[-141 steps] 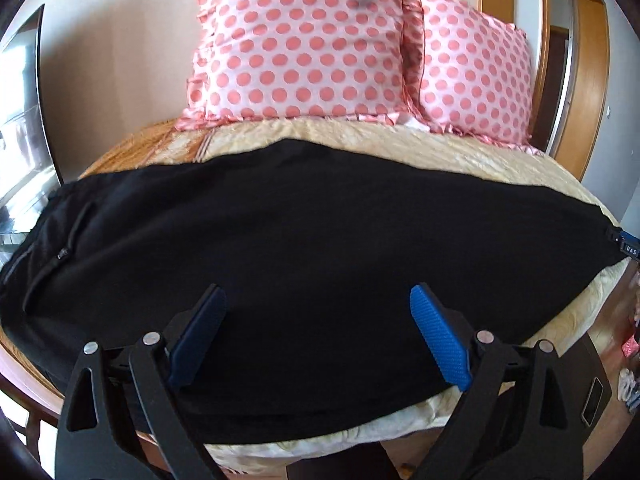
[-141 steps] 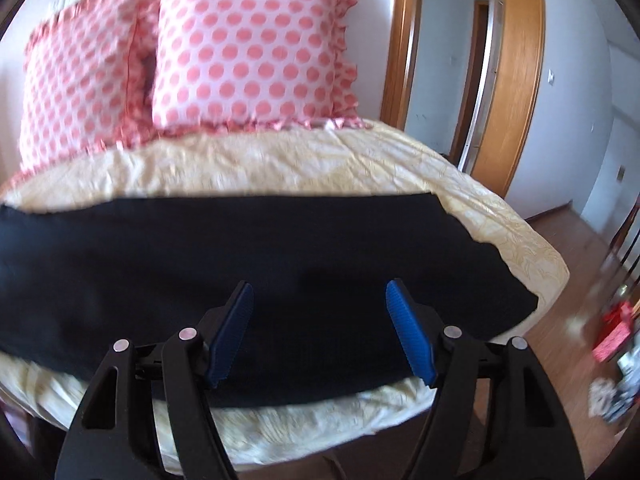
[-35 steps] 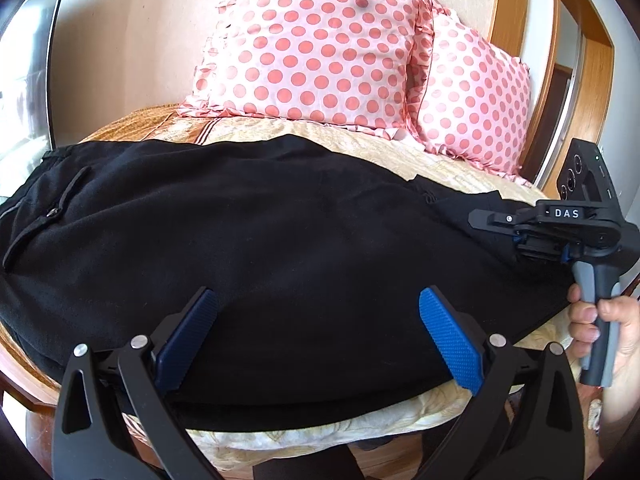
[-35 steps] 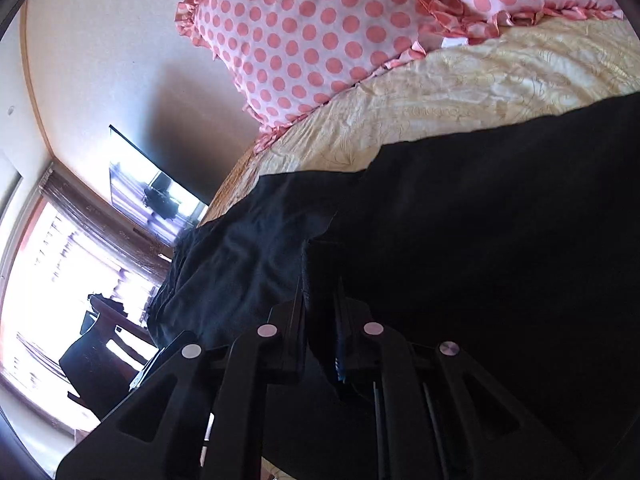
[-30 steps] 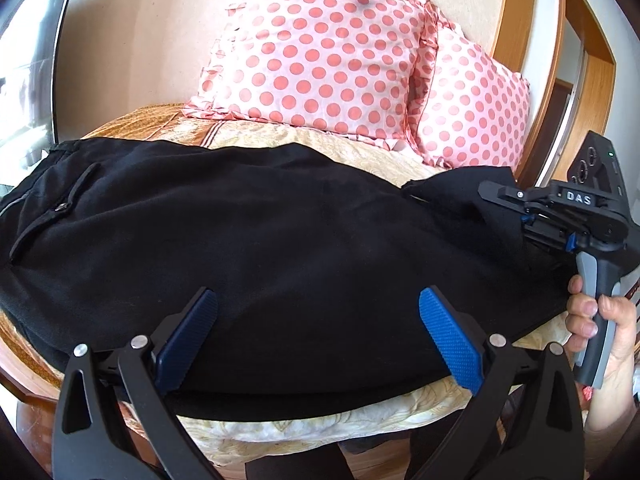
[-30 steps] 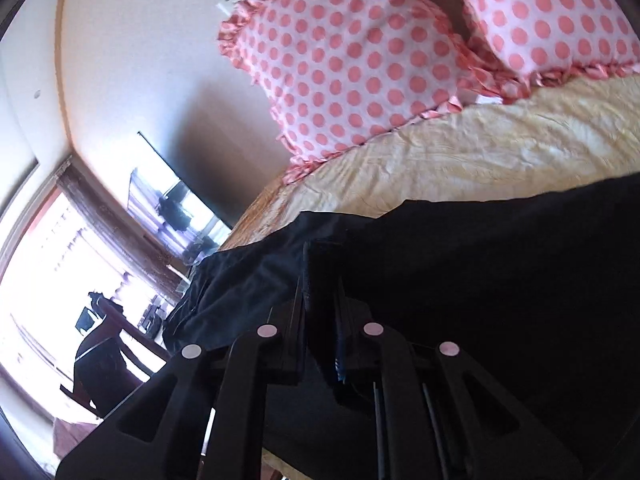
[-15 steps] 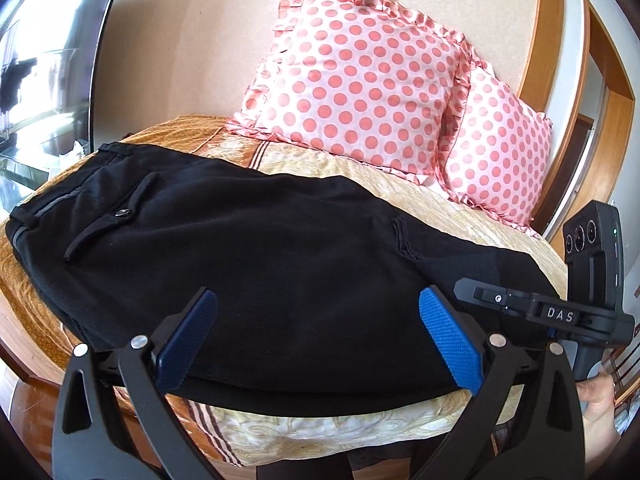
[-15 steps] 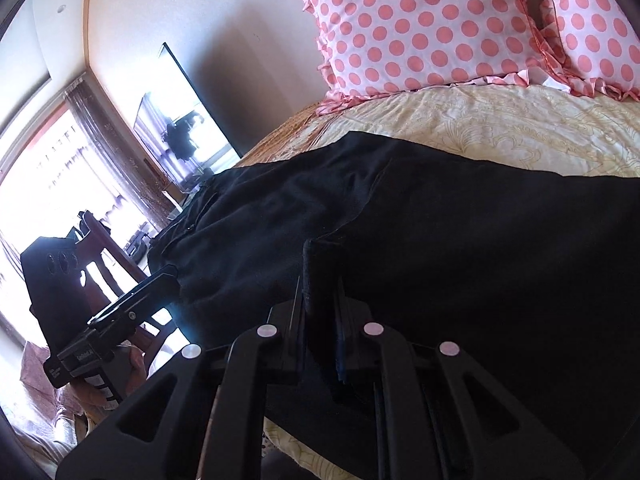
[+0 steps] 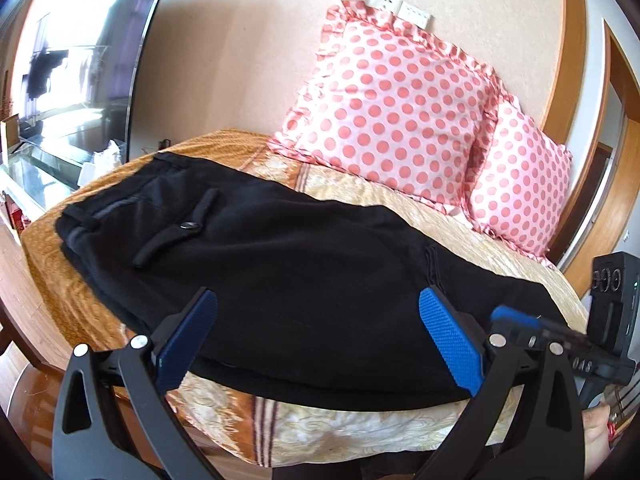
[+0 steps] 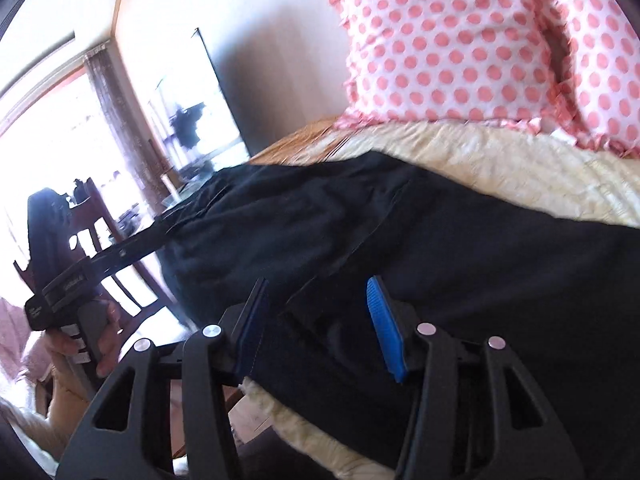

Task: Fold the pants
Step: 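Move the left tool to the end of the folded pants, then close the left tool on the folded pants end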

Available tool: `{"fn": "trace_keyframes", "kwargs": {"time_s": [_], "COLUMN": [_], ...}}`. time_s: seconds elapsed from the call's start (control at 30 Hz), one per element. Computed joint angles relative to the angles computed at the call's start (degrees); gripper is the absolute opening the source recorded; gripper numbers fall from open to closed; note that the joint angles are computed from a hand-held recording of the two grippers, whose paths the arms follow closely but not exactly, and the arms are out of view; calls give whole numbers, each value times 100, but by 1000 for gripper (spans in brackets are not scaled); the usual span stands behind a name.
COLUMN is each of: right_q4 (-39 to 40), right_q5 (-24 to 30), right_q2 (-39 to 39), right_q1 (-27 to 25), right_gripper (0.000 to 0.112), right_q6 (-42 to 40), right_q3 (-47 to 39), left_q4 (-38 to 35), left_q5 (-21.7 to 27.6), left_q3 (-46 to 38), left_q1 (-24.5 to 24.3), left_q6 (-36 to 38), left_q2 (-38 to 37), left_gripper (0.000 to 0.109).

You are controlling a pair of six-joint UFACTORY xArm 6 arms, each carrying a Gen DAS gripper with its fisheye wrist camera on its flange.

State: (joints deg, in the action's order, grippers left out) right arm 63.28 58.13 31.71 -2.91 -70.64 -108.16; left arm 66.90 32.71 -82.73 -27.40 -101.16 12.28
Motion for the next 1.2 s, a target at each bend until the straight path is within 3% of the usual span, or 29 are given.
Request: {"fn": "trace_keyframes", "kwargs": {"time_s": [0.1, 0.23, 0.3, 0.37, 0.43, 0.57, 0.67, 0.77, 0.87, 1.0, 1.2], "right_q4": [-236, -1000, -1092, -702, -434, -460, -771, -723, -716, -711, -686], "right_q5": [-1338, -1526, -1965, -2464, -2299, -2607, -1988, -1667, -1769, -1773, -1771], "right_q2": [3, 120, -146, -443, -490, -458, -161, -53, -132, -151, -157], "right_q1": [290, 496, 670, 768, 698, 775, 568, 450, 481, 489, 486], "right_gripper": [52, 52, 52, 52, 56, 60, 72, 74, 74, 74, 74], "right_q6": [100, 381, -71, -718, -798, -975, -143, 81, -18, -17, -52], "right_q3": [78, 94, 669, 1151, 1135, 1199, 689, 531, 645, 673, 690], "left_q4": [174, 176, 113, 136, 219, 285, 381, 362, 212, 1003, 1063], "left_q5": [123, 275, 274, 145, -66, -701, -1588, -2407, -2849, -3145, -3653], "left_q3": [266, 629, 885, 1216, 1538, 2178, 2399, 2420, 2413, 2258, 2082], "left_q1": [36, 104, 187, 334, 514, 1084, 1651, 2147, 2417, 2598, 2818], "left_q6": [-393, -656, -756, -1070, -1478, -2395, -2953, -3302, -3372, -4282, -4482], "left_q2": [-233, -551, -778, -1069, -1340, -1840, -1915, -1764, -1616, -1482, -1261], "left_gripper": [101, 101, 101, 101, 101, 101, 101, 101, 100, 100, 100]}}
